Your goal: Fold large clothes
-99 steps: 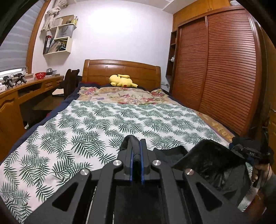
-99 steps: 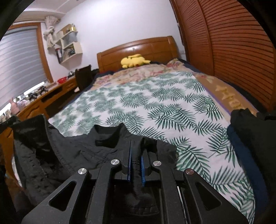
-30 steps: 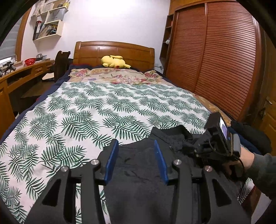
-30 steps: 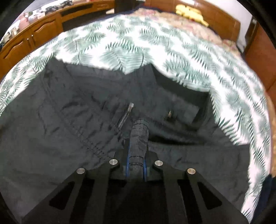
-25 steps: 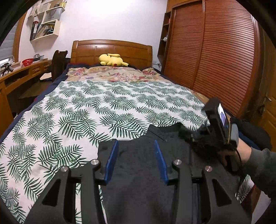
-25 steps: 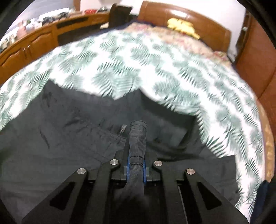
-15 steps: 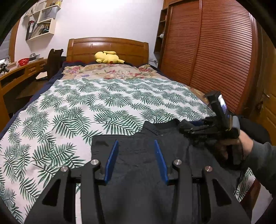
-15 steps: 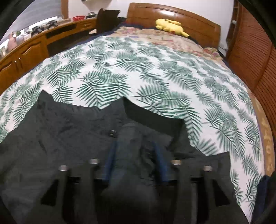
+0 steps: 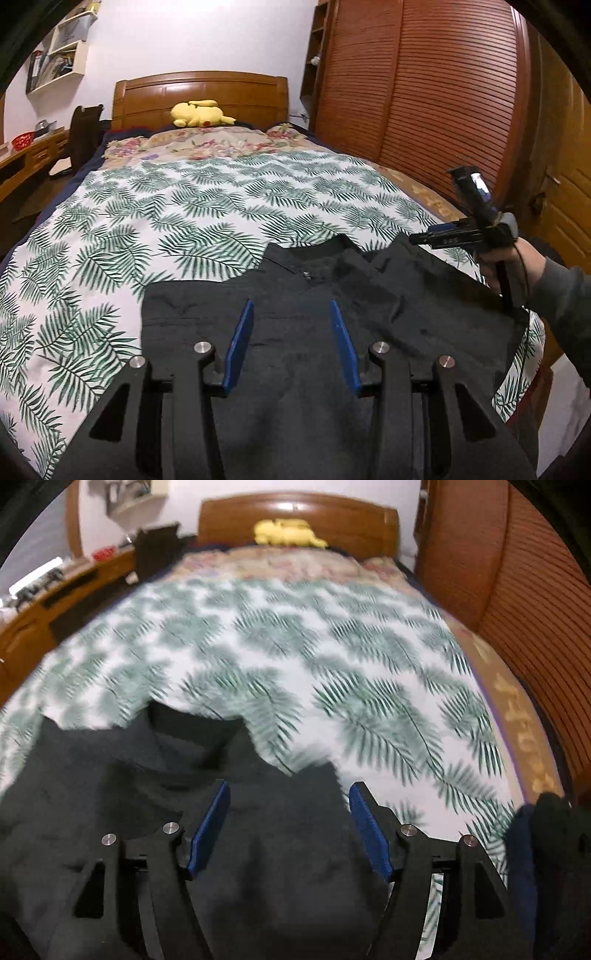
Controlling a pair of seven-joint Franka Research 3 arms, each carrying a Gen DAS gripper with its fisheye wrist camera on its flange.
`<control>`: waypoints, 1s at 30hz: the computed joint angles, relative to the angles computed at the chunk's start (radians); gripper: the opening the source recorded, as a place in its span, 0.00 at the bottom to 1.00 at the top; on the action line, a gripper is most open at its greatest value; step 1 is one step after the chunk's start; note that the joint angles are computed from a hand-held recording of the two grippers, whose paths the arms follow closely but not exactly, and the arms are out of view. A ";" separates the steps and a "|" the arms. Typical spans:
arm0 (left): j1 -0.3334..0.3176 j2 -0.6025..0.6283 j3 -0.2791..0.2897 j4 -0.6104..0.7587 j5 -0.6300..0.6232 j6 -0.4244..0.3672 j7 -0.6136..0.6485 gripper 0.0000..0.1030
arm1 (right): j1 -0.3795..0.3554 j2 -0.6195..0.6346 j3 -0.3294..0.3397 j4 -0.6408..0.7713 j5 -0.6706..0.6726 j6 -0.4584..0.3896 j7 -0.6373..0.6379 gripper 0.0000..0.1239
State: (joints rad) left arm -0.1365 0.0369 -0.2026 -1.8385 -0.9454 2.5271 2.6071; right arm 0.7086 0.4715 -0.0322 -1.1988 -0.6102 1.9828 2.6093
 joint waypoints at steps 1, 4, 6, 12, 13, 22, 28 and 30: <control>-0.001 -0.001 -0.001 -0.003 0.003 0.000 0.000 0.41 | -0.003 -0.002 -0.001 -0.009 0.008 -0.016 0.001 0.55; -0.007 -0.002 -0.005 -0.010 0.015 -0.005 0.002 0.41 | -0.040 -0.044 0.006 -0.103 0.061 -0.005 0.038 0.55; -0.011 -0.001 -0.007 -0.014 0.026 -0.007 0.001 0.41 | -0.065 -0.065 0.018 -0.151 0.089 0.037 0.048 0.47; -0.014 0.013 -0.012 -0.006 0.053 -0.012 -0.019 0.41 | -0.054 -0.041 0.026 -0.108 0.054 0.050 -0.050 0.05; -0.014 0.014 -0.013 -0.007 0.054 -0.012 -0.020 0.41 | -0.034 -0.050 0.013 -0.107 0.006 0.054 -0.032 0.04; -0.013 0.006 -0.014 -0.011 0.050 -0.015 -0.017 0.41 | -0.007 -0.012 -0.010 0.019 -0.164 -0.215 0.077 0.04; -0.009 0.017 -0.010 0.001 0.054 -0.015 -0.029 0.41 | -0.015 -0.022 -0.001 -0.019 -0.104 -0.177 0.104 0.38; -0.006 0.019 -0.010 0.003 0.057 -0.014 -0.032 0.41 | -0.011 -0.019 0.009 -0.015 -0.110 -0.123 0.085 0.39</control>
